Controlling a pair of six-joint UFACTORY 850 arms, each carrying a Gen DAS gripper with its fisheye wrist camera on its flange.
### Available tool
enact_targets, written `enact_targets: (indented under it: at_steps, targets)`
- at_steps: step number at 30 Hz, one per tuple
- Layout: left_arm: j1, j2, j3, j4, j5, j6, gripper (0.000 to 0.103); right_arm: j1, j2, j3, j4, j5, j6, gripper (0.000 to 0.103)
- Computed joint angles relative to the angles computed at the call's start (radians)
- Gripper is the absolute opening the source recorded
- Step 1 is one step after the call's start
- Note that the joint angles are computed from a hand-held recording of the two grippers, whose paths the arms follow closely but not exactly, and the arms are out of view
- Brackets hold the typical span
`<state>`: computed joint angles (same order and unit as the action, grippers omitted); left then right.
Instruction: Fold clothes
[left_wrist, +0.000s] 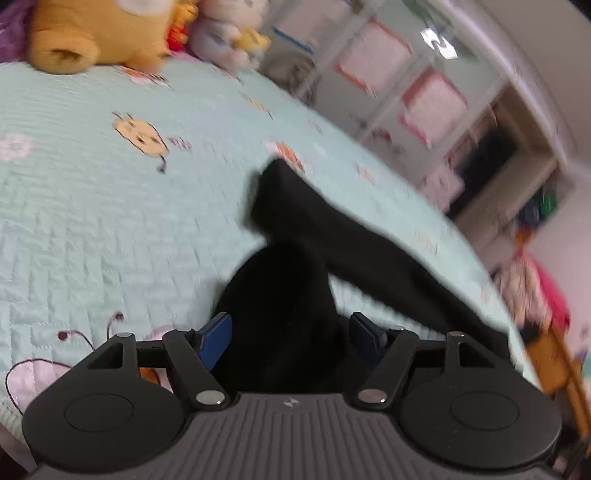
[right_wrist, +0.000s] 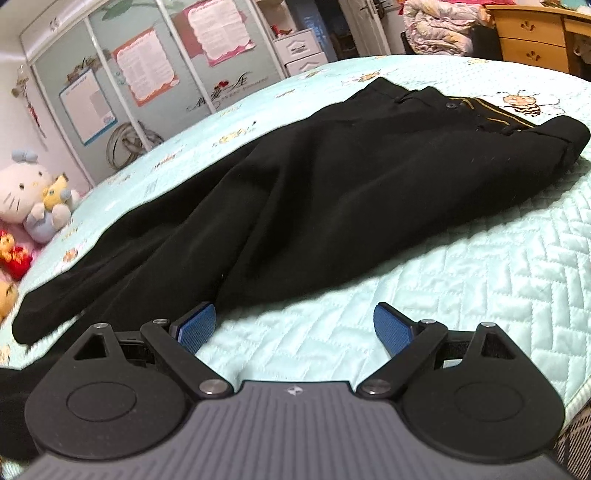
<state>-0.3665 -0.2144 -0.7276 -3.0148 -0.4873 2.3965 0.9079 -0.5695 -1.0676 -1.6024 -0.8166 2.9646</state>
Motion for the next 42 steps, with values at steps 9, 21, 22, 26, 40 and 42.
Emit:
enact_targets:
  at_steps: [9, 21, 22, 26, 40, 42]
  targets:
    - [0.003, 0.044, -0.001, 0.303, -0.124, -0.287, 0.011, 0.002, 0.000, -0.010, 0.010, 0.008, -0.041, 0.092]
    - [0.048, 0.280, 0.122, 0.257, -0.345, -0.669, 0.004, -0.004, 0.040, 0.015, -0.035, -0.079, -0.066, 0.092]
    - [0.060, 0.251, 0.101, 0.262, -0.322, -0.675, 0.004, -0.006, 0.040, 0.012, -0.043, -0.077, -0.074, 0.092]
    - [0.067, 0.120, 0.006, 0.243, -0.209, -0.707, 0.004, -0.018, 0.029, 0.000, -0.073, -0.037, -0.113, 0.092]
    - [0.136, -0.074, -0.088, 0.300, -0.189, -0.831, 0.004, 0.020, -0.068, -0.171, -0.194, 0.047, -0.635, 0.092]
    - [0.129, -0.041, -0.047, 0.298, -0.232, -0.792, 0.004, 0.016, -0.087, -0.211, -0.245, 0.088, -0.761, 0.092]
